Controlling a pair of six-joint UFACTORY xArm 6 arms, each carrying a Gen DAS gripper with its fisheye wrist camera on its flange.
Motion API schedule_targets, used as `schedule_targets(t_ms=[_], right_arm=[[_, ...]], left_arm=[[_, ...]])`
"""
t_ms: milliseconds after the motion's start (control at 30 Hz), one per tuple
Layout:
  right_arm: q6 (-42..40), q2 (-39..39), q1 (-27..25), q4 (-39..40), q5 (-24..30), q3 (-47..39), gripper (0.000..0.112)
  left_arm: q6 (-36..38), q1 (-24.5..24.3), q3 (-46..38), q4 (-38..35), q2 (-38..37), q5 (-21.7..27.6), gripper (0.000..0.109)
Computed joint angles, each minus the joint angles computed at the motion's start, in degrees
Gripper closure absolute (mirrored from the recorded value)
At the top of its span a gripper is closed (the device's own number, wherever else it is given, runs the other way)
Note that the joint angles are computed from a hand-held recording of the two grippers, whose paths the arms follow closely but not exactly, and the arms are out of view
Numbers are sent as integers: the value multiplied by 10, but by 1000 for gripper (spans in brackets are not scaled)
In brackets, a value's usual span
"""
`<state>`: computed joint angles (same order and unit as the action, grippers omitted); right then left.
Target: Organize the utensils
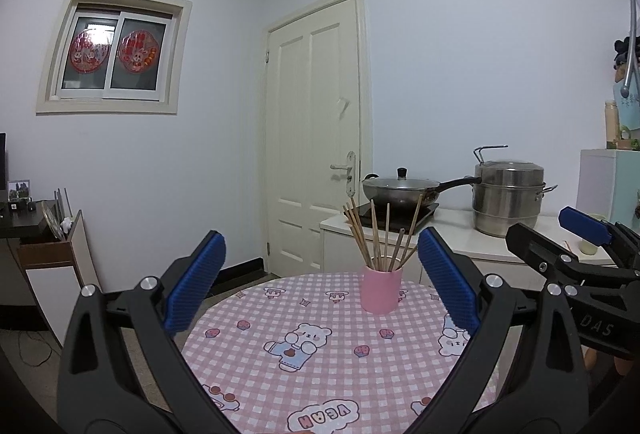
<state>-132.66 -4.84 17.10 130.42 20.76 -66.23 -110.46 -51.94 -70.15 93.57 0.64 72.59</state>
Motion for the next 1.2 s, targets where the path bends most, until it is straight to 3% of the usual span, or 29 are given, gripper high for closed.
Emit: schedule_targets(t_ms=[567, 1200], right_arm=[[73, 71, 10, -55, -27, -87, 24], [112, 108, 17, -94, -43, -132, 23]], left_arm=[[22, 61, -40, -14, 24, -63, 13], [36, 84, -53, -10, 31, -93, 13]])
